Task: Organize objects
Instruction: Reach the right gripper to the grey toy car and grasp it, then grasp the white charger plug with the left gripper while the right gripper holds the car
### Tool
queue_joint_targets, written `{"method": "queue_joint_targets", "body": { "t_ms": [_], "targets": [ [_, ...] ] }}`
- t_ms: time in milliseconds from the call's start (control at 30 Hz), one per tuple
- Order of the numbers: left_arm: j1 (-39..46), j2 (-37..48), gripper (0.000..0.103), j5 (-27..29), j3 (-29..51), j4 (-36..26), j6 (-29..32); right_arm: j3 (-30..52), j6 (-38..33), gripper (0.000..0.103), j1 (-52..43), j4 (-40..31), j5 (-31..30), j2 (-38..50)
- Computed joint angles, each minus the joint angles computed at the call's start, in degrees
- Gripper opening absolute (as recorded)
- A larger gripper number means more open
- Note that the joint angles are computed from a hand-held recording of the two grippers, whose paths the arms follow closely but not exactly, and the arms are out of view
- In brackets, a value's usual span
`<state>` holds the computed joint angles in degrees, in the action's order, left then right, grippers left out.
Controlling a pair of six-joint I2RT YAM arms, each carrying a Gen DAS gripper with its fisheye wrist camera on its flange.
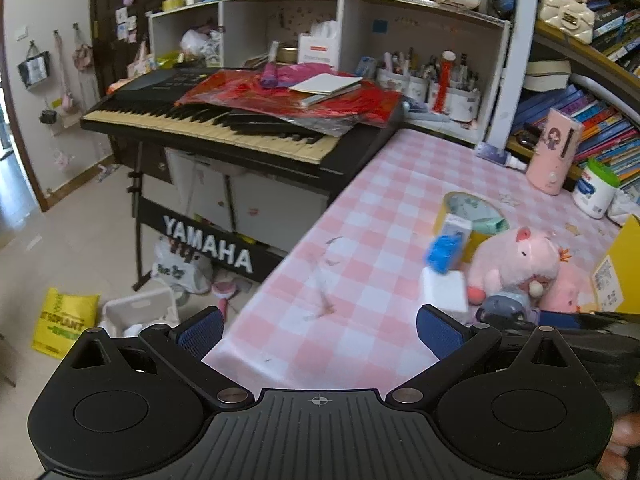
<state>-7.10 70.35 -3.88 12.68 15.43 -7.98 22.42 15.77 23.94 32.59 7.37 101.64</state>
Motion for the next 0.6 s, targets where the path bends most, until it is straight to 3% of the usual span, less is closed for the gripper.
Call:
{"method": "queue_joint_targets", "body": {
  "t_ms": [200,267,333,400,600],
  "targets": [
    [-6.52,14.77,0.100,0.39,6.80,4.98,-3.34,-6.00,-1.37,0.048,-5.32,-8.11,-1.55,-13.20],
    [-9.08,20.08,0.093,-0.60,10.26,5.37,-2.43,-7.87,-2.78,0.048,-5.96,-9.12,-1.22,-15.79],
    [-11.06,25.06,0.076,-1.19,13.94,5.06,-1.35,-9.97,-4.00,0.047,-6.66,-9.08,-1.55,-18.03],
    [-12.17,29.23,0.065,-1.02,17.12,4.61,-1.08,-11.51,-5.49,0.047,-7.78,-8.97,-3.02,-19.77],
    [-14.33,37.56,0.043,-0.12,24.20,2.69,-0.18,-13.81,-7.42,0.047,-8.46,-9.83,-4.88,-24.07]
  ]
}}
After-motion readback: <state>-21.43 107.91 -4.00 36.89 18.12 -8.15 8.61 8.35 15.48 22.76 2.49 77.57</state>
